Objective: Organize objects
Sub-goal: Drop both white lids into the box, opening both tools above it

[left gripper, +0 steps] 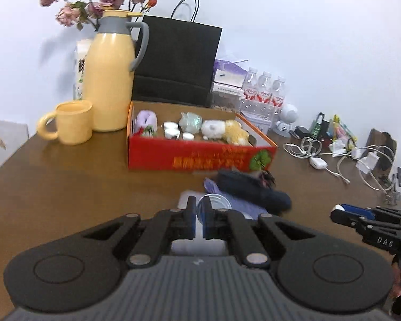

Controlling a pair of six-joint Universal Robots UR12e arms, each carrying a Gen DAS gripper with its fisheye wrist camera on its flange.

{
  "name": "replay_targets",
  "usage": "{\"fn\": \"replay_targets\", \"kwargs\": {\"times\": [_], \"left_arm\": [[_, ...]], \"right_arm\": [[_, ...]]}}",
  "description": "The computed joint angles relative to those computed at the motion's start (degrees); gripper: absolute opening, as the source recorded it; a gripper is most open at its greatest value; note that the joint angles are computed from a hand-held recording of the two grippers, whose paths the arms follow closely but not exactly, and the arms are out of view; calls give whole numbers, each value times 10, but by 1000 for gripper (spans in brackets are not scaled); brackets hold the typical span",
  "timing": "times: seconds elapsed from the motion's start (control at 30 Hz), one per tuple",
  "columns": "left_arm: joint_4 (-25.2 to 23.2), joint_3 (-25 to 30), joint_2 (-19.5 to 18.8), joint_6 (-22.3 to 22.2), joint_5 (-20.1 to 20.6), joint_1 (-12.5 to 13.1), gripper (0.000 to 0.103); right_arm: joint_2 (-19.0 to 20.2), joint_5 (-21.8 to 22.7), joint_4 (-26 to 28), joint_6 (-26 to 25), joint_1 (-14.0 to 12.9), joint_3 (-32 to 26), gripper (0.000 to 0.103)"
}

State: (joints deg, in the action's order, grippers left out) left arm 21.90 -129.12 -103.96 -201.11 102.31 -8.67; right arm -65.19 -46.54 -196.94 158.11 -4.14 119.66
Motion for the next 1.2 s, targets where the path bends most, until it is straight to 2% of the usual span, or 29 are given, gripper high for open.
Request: {"fn": "replay_targets", "kwargs": {"times": [0.17, 0.23, 0.3, 0.43, 0.53, 0.6, 0.67, 0.7, 0.73, 0.8, 0.83, 0.9, 0.93, 1.03, 1.1, 1.13, 1.2], "left_arm": [[17, -24, 13, 2, -11, -12, 5], [22, -24, 12, 0, -13, -11, 5], [24, -19, 7, -1, -16, -7, 5], [35, 4, 3, 40, -39, 19, 5], [34, 54, -8, 97, -47, 45, 5], [-6, 101, -21, 117, -70, 67, 5], [-78, 156, -42, 121, -112, 91, 5], [-124, 189, -57, 125, -131, 102, 5], [-177, 225, -77, 130, -131, 108, 5], [-280, 299, -121, 148, -92, 109, 5], [-317, 327, -141, 139, -70, 109, 5], [-372, 363, -168, 143, -62, 113, 5], [-390, 376, -179, 136, -57, 115, 5], [-416, 396, -198, 122, -43, 119, 7], [-411, 396, -200, 124, -56, 123, 7], [-404, 392, -198, 128, -61, 123, 7], [-392, 386, -193, 137, -65, 122, 8]], "right_arm": [[-32, 25, 11, -38, -12, 44, 27], [-35, 27, 9, -36, -11, 48, 27], [-30, 29, -15, -14, -11, 46, 27], [-21, 39, -21, -1, -4, 13, 27], [-6, 64, 13, 2, 7, -50, 27], [9, 66, 69, -13, 23, -108, 27], [30, 39, 178, -50, 48, -184, 27], [47, 18, 229, -49, 63, -228, 27], [66, -1, 274, -54, 76, -270, 27], [111, -56, 355, -61, 107, -356, 27], [131, -87, 386, -57, 120, -391, 27], [172, -126, 452, -38, 138, -459, 27], [193, -138, 490, -29, 145, -492, 27], [234, -184, 538, -7, 161, -546, 28], [244, -216, 531, -4, 168, -556, 30], [246, -206, 529, -2, 167, -557, 30], [244, -176, 528, 4, 162, -554, 36]]}}
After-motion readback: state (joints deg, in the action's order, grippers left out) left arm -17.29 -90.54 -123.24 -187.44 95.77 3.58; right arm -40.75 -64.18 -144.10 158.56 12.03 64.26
